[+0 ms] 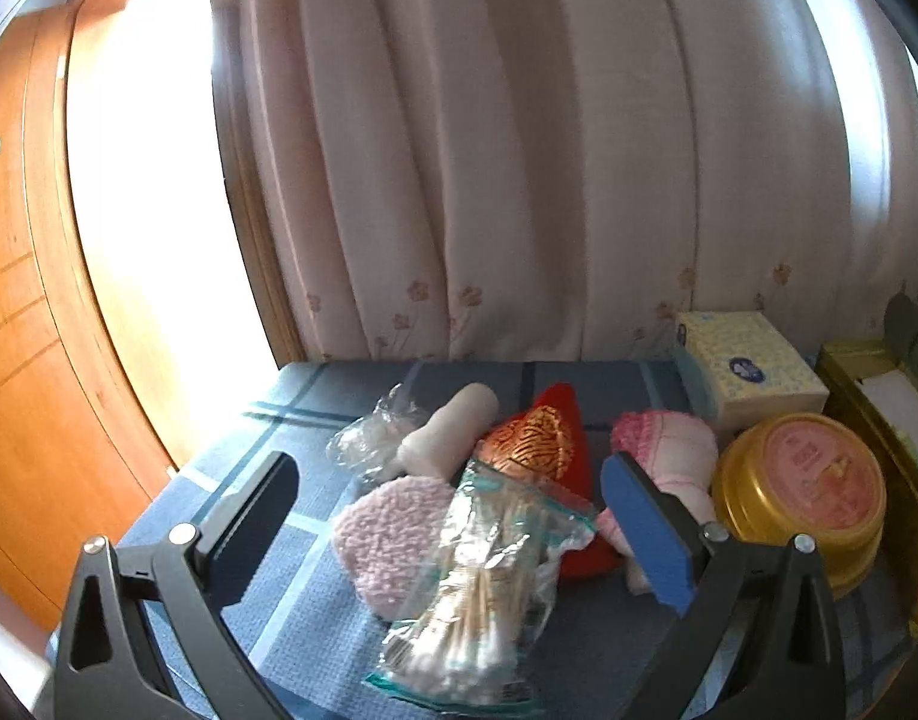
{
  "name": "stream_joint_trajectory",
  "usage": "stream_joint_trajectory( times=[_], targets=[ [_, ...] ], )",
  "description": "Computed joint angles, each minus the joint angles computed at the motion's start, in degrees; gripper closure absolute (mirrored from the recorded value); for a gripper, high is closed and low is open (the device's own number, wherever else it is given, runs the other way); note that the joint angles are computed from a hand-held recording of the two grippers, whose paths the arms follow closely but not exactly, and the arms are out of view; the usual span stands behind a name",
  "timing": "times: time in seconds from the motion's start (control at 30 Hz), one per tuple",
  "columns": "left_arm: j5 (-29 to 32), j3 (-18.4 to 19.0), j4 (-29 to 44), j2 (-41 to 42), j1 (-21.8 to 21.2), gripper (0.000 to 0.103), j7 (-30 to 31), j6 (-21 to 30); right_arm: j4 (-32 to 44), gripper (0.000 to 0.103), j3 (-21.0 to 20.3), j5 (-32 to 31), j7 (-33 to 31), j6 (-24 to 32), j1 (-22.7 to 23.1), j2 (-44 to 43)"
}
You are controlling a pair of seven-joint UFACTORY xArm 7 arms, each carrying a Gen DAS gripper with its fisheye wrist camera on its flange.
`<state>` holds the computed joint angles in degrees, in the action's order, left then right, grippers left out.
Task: Organize soft objects
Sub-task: 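Move both grippers back toward the remaining soft items, then grasp the clear bag of cotton swabs with the left gripper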
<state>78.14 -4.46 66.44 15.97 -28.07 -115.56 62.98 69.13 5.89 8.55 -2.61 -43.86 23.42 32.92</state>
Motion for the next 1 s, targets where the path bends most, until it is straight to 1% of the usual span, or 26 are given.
stream_joint_trajectory(
  times=[0.07,0.13,0.37,0.47,0.53,0.63,0.7,0.77,0.87,1.0],
  targets=[
    [0.0,0.1,-0.3,-0.2,0.0,0.001,-0.2,0.6,-0.7,0.025,0.2,-0.2,0.2,-1.6,0.1,-0.1],
    [-0.1,0.1,-1.1,-0.8,0.4,0.001,-0.6,0.0,-1.5,0.025,0.5,-0.3,0.5,-2.3,0.2,-0.4],
    [-0.2,-0.3,-3.8,-3.0,1.8,0.001,-2.9,-1.4,-2.2,0.025,0.8,0.2,0.8,-0.7,0.9,-1.3],
    [-0.5,-0.6,-5.2,-4.0,2.4,0.001,-3.2,-1.7,-2.3,0.025,0.6,0.5,-0.3,-0.2,1.8,-1.5],
    [-0.8,-0.7,-6.4,-4.9,2.9,0.001,-3.1,-1.5,-2.5,0.025,0.5,0.8,-1.1,0.0,2.4,-1.7],
    [-1.1,-0.9,-9.1,-6.9,3.9,0.001,-3.3,-1.3,-3.0,0.025,1.3,-1.2,0.1,1.0,1.5,-2.1],
    [-2.2,-1.3,-10.7,-8.2,4.6,0.001,-2.8,0.0,-3.1,0.025,1.4,-1.8,0.5,1.9,1.3,-2.3],
    [-2.9,-1.5,-12.4,-9.5,5.5,0.001,-2.9,0.1,-3.1,0.025,1.3,-1.9,0.4,2.3,1.5,-2.3],
    [-3.9,-1.9,-14.9,-11.6,7.1,0.002,-2.7,-2.2,-3.2,0.025,1.1,-1.7,0.1,2.2,1.8,-2.4],
    [-2.1,-2.6,-15.6,-12.0,8.3,0.002,-1.5,-6.8,-3.5,0.025,1.3,-2.3,0.5,2.9,1.7,-2.8]
  ],
)
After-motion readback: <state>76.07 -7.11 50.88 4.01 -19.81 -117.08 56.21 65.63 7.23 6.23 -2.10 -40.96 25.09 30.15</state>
